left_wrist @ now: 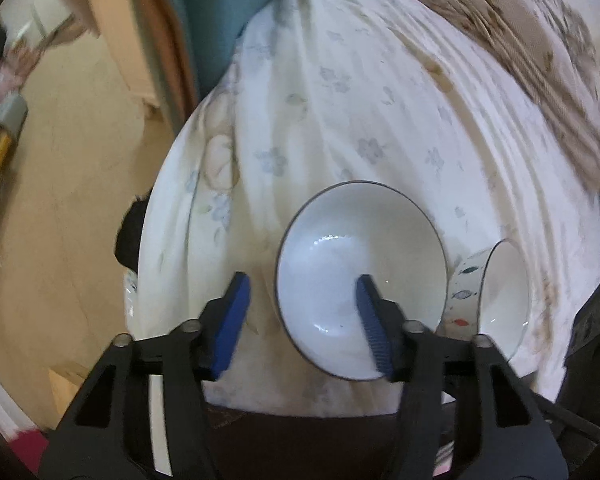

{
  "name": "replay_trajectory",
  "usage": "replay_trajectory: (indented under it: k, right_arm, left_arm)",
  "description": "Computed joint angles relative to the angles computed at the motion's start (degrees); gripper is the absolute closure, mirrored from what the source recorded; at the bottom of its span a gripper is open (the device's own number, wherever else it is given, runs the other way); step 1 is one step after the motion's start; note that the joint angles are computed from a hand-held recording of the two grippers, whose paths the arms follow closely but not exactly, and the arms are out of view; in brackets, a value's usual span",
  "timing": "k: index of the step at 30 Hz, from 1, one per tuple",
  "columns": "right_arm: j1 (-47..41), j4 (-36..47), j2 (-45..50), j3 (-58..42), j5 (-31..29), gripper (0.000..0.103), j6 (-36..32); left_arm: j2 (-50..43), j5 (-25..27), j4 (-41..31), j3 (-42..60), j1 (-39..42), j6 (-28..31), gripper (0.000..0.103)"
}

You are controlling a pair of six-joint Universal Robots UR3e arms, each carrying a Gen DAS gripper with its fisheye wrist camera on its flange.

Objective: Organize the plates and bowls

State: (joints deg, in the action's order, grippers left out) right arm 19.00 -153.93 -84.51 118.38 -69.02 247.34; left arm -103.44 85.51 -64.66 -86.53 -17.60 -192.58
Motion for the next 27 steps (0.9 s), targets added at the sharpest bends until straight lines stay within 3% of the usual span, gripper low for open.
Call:
replay_trajectory:
  k: [5, 7, 10, 13, 18, 27]
  right_arm:
    - [1.01, 4.65, 3.56, -4.71, -1.85, 0.076, -2.14]
    - [1.77, 7.70, 4.73, -7.06, -3.39, 0.076, -2.82]
    - [2.66, 10.30, 6.87, -9.92, -4.79, 0.079, -3.75]
    - [3.58, 11.83, 8.49, -12.13, -5.53, 0.091, -4.41]
    - [5.28, 11.54, 7.32, -11.93, -8.59, 0.092, -5.33]
    - [8.70, 13.24, 4.19, -11.91, -10.04, 0.092, -3.87]
  left_arm:
    - [-2.23, -2.33, -2.62, 1.23, 1.22, -1.26, 0.061]
    - [-2.82, 0.30, -2.63, 1.61, -0.10, -0.29, 0.079]
    - [-3.21, 1.30, -3.33, 1.70, -0.58, 0.82, 0.094]
    - [-2.24, 0.89, -3.51, 0.52, -0.20, 0.77, 0.094]
    - [-0.20, 2.50, -4.31, -0.89, -0.78, 2.53, 0.094]
    - [6.91, 0.39, -7.96, -2.56, 0.58, 3.27, 0.095]
